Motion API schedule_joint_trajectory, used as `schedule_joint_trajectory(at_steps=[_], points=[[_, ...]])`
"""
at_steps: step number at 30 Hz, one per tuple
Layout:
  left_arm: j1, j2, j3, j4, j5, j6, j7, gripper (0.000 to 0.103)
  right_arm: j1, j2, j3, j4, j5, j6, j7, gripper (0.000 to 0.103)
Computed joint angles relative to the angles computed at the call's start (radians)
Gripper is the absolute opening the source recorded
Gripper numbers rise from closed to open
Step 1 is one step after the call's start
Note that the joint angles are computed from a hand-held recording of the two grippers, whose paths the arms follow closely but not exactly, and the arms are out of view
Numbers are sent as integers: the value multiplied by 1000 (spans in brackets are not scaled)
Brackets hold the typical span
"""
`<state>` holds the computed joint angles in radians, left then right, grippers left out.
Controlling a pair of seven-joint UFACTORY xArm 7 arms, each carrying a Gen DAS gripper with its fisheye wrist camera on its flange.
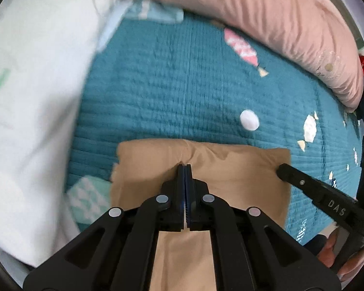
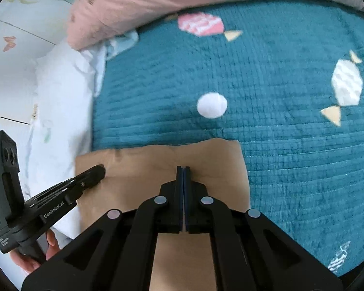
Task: Fold large clothes
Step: 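Open both tools and press the folded tan bundle flat, then grasp the tan bundle's edge with both tools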
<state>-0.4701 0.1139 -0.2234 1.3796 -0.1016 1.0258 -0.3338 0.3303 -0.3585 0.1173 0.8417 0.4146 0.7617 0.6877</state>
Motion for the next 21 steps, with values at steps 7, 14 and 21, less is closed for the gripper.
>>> schedule_joint_trajectory(at_steps=[7,14,21], points=[[2,17,13,21,100,32,-54,2,-33,-43,17,-21,-90,89,103,3],[-16,113,33,52,182,71,-116,2,-14,-5,20,-40,-75,21,118,3],[27,-115,18,-81,55,25,-21,3,41,-150,32,-64,-43,56,82,3]])
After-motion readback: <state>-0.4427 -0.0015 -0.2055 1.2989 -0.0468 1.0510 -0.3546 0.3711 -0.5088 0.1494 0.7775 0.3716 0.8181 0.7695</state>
